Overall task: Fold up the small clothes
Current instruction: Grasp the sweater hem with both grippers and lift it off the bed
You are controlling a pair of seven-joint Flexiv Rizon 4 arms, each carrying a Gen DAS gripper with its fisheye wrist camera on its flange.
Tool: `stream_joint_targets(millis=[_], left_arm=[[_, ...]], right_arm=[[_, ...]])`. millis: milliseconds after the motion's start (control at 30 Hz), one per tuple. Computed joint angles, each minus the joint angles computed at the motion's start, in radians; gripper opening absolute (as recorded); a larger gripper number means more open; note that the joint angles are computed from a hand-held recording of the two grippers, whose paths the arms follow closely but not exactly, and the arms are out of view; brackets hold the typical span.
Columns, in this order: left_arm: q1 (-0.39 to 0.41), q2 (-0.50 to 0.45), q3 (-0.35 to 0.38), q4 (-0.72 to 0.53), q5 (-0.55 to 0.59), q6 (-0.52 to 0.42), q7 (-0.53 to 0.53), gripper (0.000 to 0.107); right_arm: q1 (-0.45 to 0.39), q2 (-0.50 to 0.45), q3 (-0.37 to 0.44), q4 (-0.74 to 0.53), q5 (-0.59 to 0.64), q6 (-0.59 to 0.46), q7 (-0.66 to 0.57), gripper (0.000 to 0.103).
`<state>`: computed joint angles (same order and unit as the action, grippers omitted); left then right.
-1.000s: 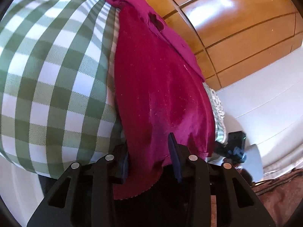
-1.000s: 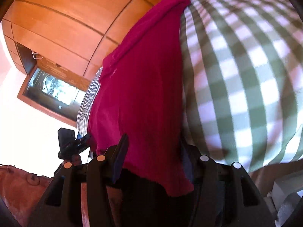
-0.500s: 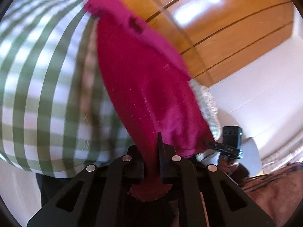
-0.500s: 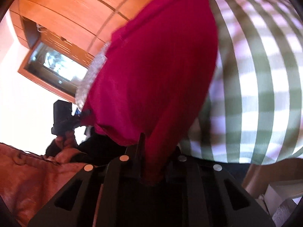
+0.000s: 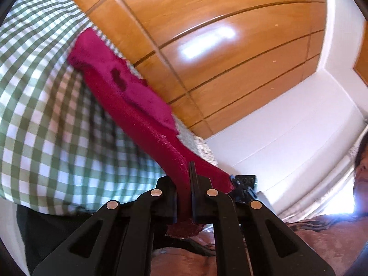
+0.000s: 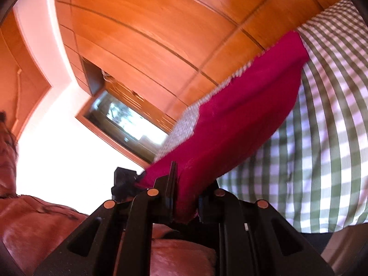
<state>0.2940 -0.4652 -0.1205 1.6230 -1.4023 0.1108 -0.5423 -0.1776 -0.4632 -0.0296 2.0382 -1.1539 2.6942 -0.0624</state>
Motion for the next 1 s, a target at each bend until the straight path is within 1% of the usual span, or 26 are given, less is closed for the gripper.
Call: stream_joint_targets(millis=[67,133,267,333,500,567,667,733,833,867,1000], left_arm=[[0.016,0.010,-0.008,0.010,-0.030,-0.048,0.005,0.007],[0.031,0.020,-0.007,0.021,-0.060,-0.096,0.002,0.007],[0.048,0.038,0.005,0.054,-0.130,-0.151,-0.027,0.007],[0.062,0.041,0.006,0.070,-0.173,-0.193,-0.054,0.007],[0.087,0.080,0.033,0.104,-0.221,-0.278,-0.072,0.007],[0.092,0.092,0.043,0.112,-0.241,-0.296,-0.072,0.007],[0.085,0.090,0.049,0.100,-0.252,-0.278,-0.084,0.007],[0.071,0.072,0.042,0.083,-0.260,-0.240,-0.122,0.007],[0.042,0.041,0.030,0.037,-0.228,-0.145,-0.181,0.007],[0.033,0.025,0.025,0.011,-0.206,-0.112,-0.202,0.007],[0.017,-0.036,-0.009,-0.071,-0.143,-0.031,-0.259,0.007]], right_arm=[[0.000,0.006,0.009,0.010,0.039,0.027,-0.029,0.013],[-0.009,0.023,0.009,0.027,0.051,0.060,-0.056,0.013],[-0.020,0.068,0.008,0.077,0.063,0.109,-0.101,0.013],[-0.015,0.077,0.013,0.083,0.075,0.127,-0.111,0.013],[0.008,0.123,0.030,0.120,0.078,0.183,-0.133,0.013],[0.015,0.121,0.035,0.118,0.081,0.235,-0.140,0.013],[0.030,0.112,0.034,0.101,0.109,0.270,-0.144,0.013],[0.039,0.086,0.029,0.067,0.120,0.281,-0.125,0.013],[0.036,0.059,0.011,0.031,0.119,0.260,-0.070,0.013],[0.037,0.045,0.004,0.015,0.128,0.227,-0.040,0.013],[0.022,-0.025,-0.004,-0.044,0.154,0.171,0.060,0.013]])
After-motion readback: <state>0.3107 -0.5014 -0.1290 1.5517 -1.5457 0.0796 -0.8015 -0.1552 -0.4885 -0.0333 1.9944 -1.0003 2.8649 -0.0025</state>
